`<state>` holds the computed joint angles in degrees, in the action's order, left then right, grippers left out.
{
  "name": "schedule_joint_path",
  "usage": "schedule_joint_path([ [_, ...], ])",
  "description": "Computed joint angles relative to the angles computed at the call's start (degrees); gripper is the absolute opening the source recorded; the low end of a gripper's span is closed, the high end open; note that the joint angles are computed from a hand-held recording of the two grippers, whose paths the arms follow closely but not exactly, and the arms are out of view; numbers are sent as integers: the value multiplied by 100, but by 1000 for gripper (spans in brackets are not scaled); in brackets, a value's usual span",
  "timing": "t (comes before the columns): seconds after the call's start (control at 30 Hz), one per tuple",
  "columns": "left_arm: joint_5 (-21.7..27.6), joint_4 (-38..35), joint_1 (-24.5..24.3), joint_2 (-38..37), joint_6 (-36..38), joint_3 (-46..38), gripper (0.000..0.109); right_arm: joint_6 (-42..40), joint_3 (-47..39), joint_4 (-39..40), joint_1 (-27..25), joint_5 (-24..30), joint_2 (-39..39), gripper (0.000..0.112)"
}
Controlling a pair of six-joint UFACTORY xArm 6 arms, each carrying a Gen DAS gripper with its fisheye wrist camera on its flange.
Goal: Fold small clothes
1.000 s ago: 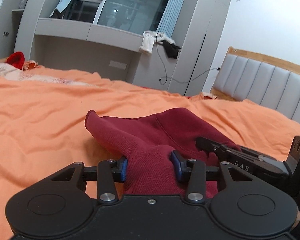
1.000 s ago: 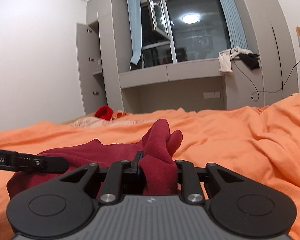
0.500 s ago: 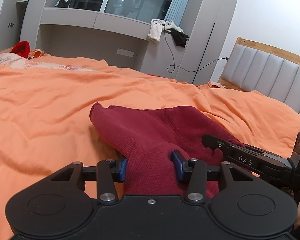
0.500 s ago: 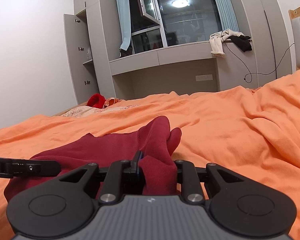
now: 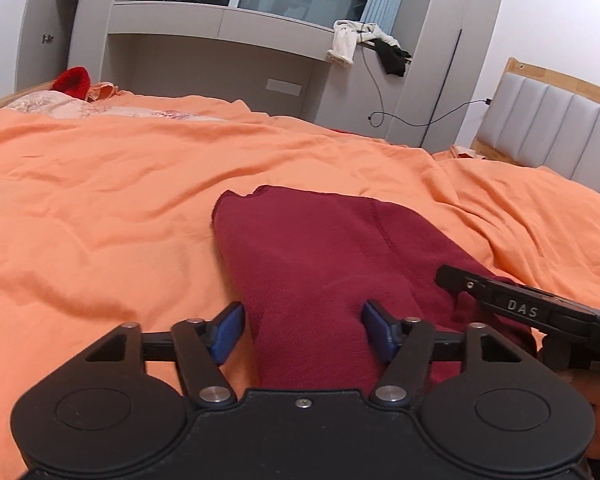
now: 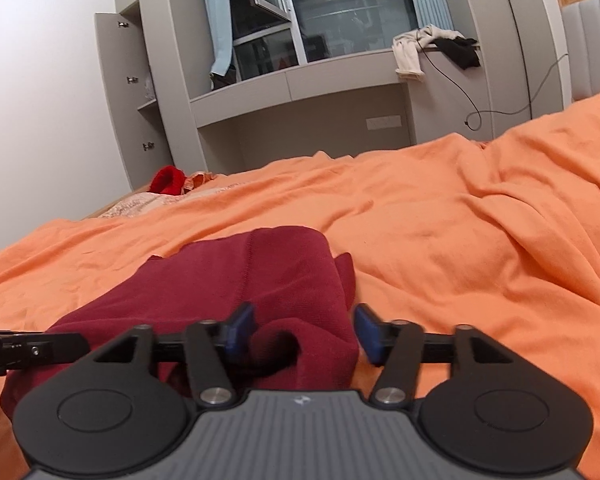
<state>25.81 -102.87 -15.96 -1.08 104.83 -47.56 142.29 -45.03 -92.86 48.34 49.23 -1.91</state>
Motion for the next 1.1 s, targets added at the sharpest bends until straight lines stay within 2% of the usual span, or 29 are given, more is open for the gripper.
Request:
schedule_joint_path([
  [0.03, -47, -20, -8, 2, 0, -3, 76, 22, 11, 37, 17, 3, -3, 70],
  [0.1, -105, 8, -13, 8, -85, -1, 84, 64, 60, 122, 21, -21, -50, 83],
  [0.3, -154, 57, 25, -51, -242, 67, 96, 317, 270, 148, 86, 3, -256, 102],
  [0.47, -286, -240, -10, -158, 6, 166, 102, 386, 351, 148, 223, 136, -357, 103],
  [0.6, -324, -463, 8, -336, 221, 292, 102, 504, 445, 46, 559, 648, -465, 103],
  [0.7, -455, -962, -8, -580, 775, 444, 102, 396, 477, 140, 904, 1151, -554, 103],
  [0.83, -645, -2008, -25, -1042, 1961, 743, 102, 166, 403, 302, 1443, 1843, -542, 103],
  [0.93, -540, -2708, 101, -1493, 2720, 1121, 102, -41, 285, 422, 1851, 2327, -447, 103],
  [1.03, -263, -4000, 328, -2022, 4046, 1636, 102, -78, 141, 653, 2405, 3027, -256, 103],
  [1.1, -119, -4009, 443, -2364, 4154, 1995, 102, -31, 36, 821, 2732, 3424, -135, 103],
])
